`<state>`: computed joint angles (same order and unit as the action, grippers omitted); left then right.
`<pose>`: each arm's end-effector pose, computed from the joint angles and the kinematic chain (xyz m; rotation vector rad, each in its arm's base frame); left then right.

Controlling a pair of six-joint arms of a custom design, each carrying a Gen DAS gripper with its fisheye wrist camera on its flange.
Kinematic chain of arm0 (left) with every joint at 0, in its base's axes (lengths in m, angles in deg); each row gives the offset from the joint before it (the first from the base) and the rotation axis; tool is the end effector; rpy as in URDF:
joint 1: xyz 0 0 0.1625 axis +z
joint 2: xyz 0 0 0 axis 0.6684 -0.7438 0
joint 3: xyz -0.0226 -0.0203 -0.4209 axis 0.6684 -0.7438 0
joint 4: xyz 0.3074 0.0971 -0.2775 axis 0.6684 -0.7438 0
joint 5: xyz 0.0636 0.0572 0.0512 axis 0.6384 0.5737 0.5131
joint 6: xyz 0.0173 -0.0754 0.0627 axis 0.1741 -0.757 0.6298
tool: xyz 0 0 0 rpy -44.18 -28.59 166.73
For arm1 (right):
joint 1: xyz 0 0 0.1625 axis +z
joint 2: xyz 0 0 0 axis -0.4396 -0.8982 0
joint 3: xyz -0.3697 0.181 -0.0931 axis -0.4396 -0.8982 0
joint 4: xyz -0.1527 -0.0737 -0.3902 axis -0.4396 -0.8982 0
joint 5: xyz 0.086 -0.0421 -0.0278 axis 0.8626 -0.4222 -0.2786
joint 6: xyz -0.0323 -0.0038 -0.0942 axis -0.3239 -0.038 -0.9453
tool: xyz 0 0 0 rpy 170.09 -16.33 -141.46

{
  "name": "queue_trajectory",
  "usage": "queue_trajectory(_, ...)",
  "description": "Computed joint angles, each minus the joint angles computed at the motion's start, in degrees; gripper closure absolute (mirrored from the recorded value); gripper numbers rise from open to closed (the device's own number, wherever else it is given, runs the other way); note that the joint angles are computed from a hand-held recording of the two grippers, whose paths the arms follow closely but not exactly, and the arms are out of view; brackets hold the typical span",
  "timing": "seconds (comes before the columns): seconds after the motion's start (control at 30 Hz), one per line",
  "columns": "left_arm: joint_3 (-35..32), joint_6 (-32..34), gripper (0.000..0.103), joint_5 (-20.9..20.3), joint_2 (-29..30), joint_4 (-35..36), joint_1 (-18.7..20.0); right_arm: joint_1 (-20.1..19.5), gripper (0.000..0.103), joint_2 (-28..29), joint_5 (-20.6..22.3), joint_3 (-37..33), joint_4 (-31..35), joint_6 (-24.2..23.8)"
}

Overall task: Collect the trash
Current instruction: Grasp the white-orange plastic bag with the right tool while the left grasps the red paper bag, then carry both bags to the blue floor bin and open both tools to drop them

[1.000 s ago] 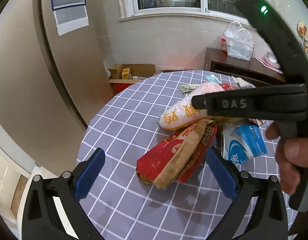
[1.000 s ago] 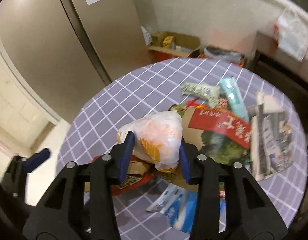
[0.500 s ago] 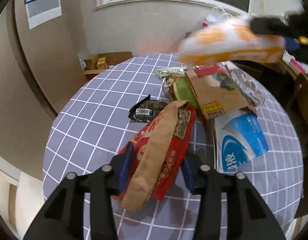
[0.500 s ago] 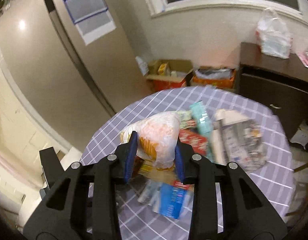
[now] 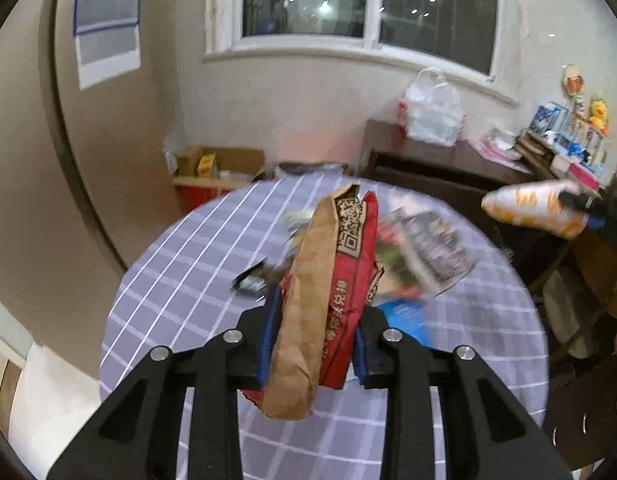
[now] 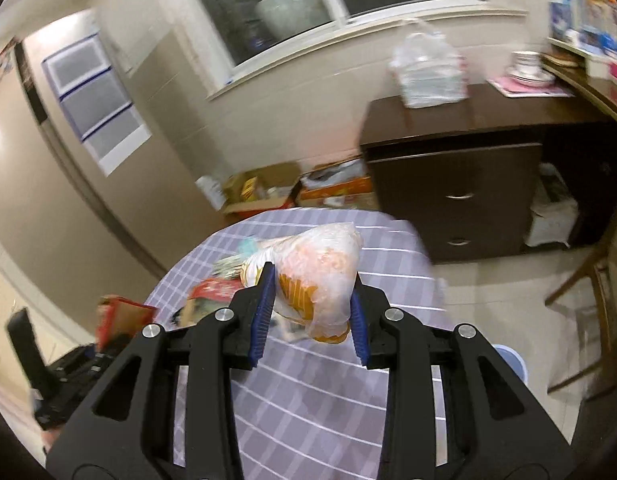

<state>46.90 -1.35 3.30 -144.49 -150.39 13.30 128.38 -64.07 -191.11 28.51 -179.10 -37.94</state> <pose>-0.2049 -0.6548 0.2734 0.5621 2.2736 -0.9765 0.2463 -0.6738 0.2541 0.2619 -2.5369 1.2178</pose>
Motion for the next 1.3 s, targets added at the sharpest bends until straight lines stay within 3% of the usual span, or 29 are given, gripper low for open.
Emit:
queue_trajectory(0.23,-4.1,0.2,0.073,-5.1,6.3,0.9,-4.2,-6.6,0.069,-7.6,-2.6,8.7,-4.7,3.5)
queue_trajectory(0.33,-6.8,-0.6,0.073,-9.2,10.4,3.0,-5.3,-10.3,0.069,-9.6,-4.1,11.3,-4.8,5.5)
queue_trajectory(0.43,-9.1,-0.7,0.073,-11.4,13.9,4.4,-6.0,-14.2,0.069,-9.9,-6.4,11.7,-2.6,7.9)
queue_trajectory(0.63,-14.2,-1.5,0.073,-15.3,20.1,8.7,-6.9,-20.3,0.068,-8.6,-4.3,11.3,1.0,10.5)
queue_trajectory(0.7,-16.3,-1.7,0.073,-16.4,22.1,10.6,-7.1,-21.9,0.064,-7.8,-3.5,10.7,2.5,10.8)
queue_trajectory(0.73,-17.1,-1.8,0.073,-16.8,23.0,11.4,-7.2,-22.8,0.056,-7.1,-2.9,10.0,3.7,11.4)
queue_trajectory(0.77,-18.4,-1.9,0.073,-17.3,24.2,12.5,-7.2,-23.4,0.041,-7.0,-2.1,9.8,4.3,12.0)
queue_trajectory(0.83,-20.8,-2.0,0.073,-18.2,26.4,14.5,-7.5,-25.0,0.03,-7.2,0.2,9.9,4.2,13.4)
queue_trajectory(1.07,-27.9,-1.2,0.073,-21.5,33.3,20.5,-8.0,-27.9,0.024,-12.3,1.7,14.9,-1.7,17.2)
queue_trajectory(1.3,-37.9,-2.6,0.072,-21.4,42.3,30.9,-7.5,-28.0,0.018,-17.3,2.1,19.2,-6.4,16.5)
